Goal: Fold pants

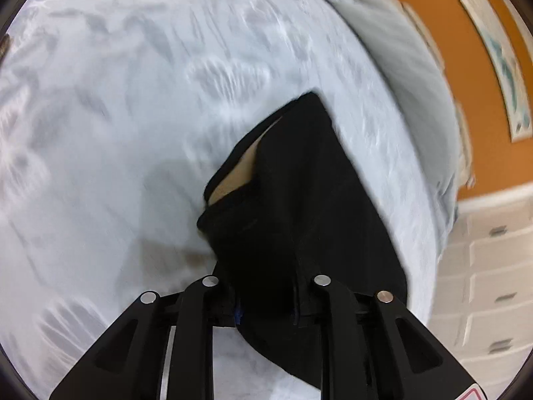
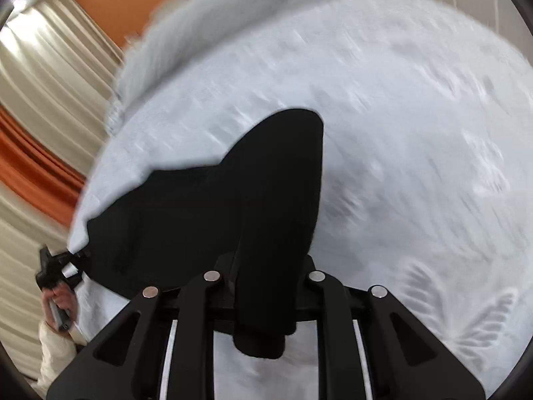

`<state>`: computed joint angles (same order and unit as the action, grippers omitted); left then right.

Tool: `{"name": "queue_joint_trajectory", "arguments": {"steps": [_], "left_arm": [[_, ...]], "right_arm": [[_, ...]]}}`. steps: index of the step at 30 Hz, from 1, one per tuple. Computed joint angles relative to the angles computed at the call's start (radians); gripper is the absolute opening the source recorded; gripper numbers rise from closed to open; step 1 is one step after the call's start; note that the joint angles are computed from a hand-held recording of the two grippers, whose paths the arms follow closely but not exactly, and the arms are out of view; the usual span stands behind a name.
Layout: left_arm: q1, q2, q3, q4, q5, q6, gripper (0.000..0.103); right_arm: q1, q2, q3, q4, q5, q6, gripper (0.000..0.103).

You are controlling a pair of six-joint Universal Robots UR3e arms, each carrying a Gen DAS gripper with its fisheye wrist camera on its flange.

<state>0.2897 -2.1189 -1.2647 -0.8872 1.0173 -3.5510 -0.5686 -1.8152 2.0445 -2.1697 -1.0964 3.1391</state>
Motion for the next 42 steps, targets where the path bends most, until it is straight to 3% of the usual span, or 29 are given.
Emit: {"name": "queue_joint_trajectory", "arguments": {"steps": [1,4,5,6,7,8,10,14,16,20,22,24,25,29,32,33,35,39,42], "left_arm": [[-0.035,0.003,-0.001,0.029,0.065,-0.003,0.023],[-0.073,-0.031,0.076,0.011,0.127,-0.032,0.028],[-0.070,-0.024,0.059,0.036,0.121,-0.058,0.028],[-0.069,-0.033,0.072,0.043,0.115,-0.074,0.019],[-0.068,-0.022,0.050,0.084,0.104,-0.088,0.016],[-0.076,-0.015,0.051,0.110,0.115,-0.091,0.015],[-0.113,0.036,0.009,0.204,0.149,-0.053,0.014],[-0.257,0.143,-0.052,0.421,0.150,0.036,0.014],[-0.338,0.134,-0.031,0.439,0.135,0.065,0.015],[-0.533,0.012,0.125,0.340,0.186,0.178,0.016],[-0.650,-0.102,0.294,0.176,0.213,0.338,0.025],[-0.732,-0.180,0.379,0.075,0.290,0.441,0.027],[-0.739,-0.174,0.359,0.038,0.291,0.429,0.027],[-0.645,-0.002,0.110,0.172,0.185,0.404,0.031],[-0.528,0.152,-0.110,0.342,0.052,0.366,0.060],[-0.486,0.172,-0.143,0.365,-0.017,0.360,0.097],[-0.485,0.146,-0.112,0.354,-0.038,0.335,0.098],[-0.576,0.011,0.087,0.153,0.114,0.361,0.096],[-0.542,0.116,-0.055,0.198,0.033,0.391,0.096]], "right_arm": [[0.000,0.039,0.005,0.006,-0.011,0.017,0.031],[0.024,0.015,-0.012,-0.014,-0.061,0.094,0.037],[0.084,-0.002,-0.055,-0.048,-0.159,0.115,0.037],[0.152,-0.001,-0.083,-0.100,-0.267,0.131,0.039],[0.249,0.016,-0.121,-0.172,-0.420,0.137,0.057],[0.305,0.032,-0.137,-0.214,-0.505,0.142,0.079],[0.384,0.078,-0.185,-0.278,-0.591,0.135,0.083],[0.400,0.155,-0.261,-0.290,-0.511,0.131,0.082],[0.408,0.180,-0.275,-0.282,-0.495,0.123,0.082],[0.443,0.201,-0.293,-0.274,-0.526,0.136,0.082],[0.401,0.179,-0.268,-0.264,-0.493,0.135,0.082],[0.336,0.159,-0.242,-0.239,-0.388,0.138,0.082],[0.284,0.130,-0.214,-0.220,-0.295,0.136,0.082],[0.187,0.092,-0.149,-0.154,0.003,0.091,0.082],[0.197,0.162,-0.173,-0.097,0.117,0.070,0.082],[0.205,0.186,-0.182,-0.094,0.137,0.079,0.082],[0.219,0.237,-0.207,-0.105,0.187,0.104,0.083],[0.239,0.296,-0.228,-0.126,0.258,0.151,0.083],[0.287,0.330,-0.254,-0.116,0.246,0.145,0.083]]}}
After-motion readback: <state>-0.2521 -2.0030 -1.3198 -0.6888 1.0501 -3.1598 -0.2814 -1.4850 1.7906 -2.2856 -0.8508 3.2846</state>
